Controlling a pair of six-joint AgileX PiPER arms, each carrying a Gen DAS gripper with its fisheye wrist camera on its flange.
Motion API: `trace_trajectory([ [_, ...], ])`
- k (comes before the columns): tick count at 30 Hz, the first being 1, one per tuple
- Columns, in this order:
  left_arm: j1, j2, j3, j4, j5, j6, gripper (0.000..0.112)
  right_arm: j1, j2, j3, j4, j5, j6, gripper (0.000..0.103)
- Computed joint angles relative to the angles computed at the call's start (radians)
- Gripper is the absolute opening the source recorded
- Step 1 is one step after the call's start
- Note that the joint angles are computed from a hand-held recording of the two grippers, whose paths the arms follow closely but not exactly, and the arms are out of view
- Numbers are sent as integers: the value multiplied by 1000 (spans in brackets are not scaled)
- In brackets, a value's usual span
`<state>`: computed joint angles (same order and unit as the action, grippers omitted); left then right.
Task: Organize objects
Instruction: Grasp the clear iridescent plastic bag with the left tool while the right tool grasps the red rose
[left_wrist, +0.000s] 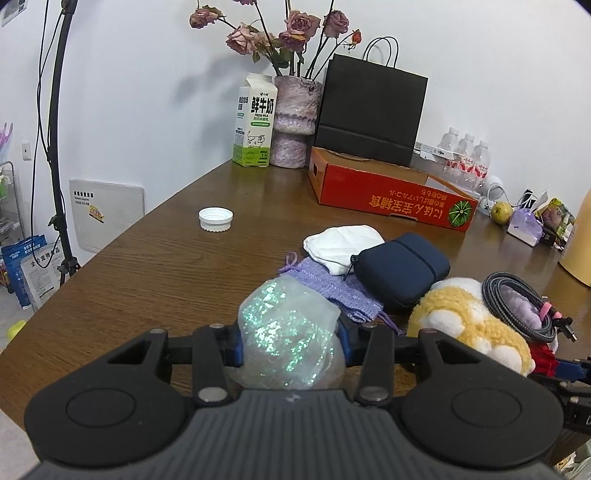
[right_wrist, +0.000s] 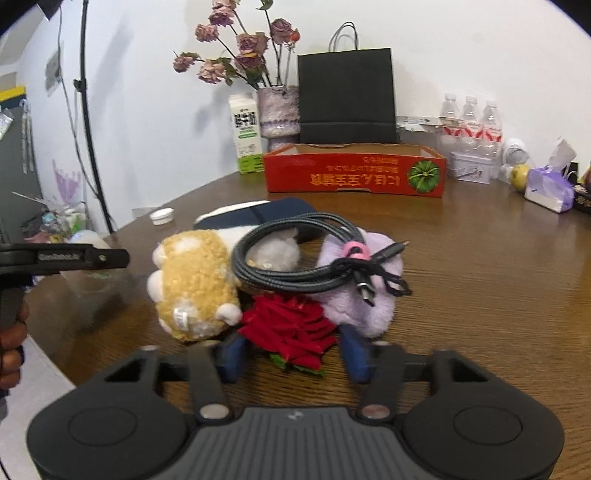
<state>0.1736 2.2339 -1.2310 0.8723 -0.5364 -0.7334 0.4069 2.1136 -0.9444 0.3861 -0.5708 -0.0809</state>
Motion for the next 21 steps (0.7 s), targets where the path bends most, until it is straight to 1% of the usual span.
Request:
trace_trajectory([
  [2,0,-4,6,-4,-1,6,44,-6,3,6,-39,-12,34,38],
  [4,2,-8,11,-1,-4,7,44,-11,5,14,-76,-24,65,32],
  [10,6,-31,42,-17,-17,30,44,-18,2,36,-122,-60,102,30],
  [15,13,-55,72,-34,-29,50,44,-20,-15,72,-152,-115,137,30],
  [21,25,-89,121,-58,-56,82,44,-8,-50,126,-144,-183,143,30],
])
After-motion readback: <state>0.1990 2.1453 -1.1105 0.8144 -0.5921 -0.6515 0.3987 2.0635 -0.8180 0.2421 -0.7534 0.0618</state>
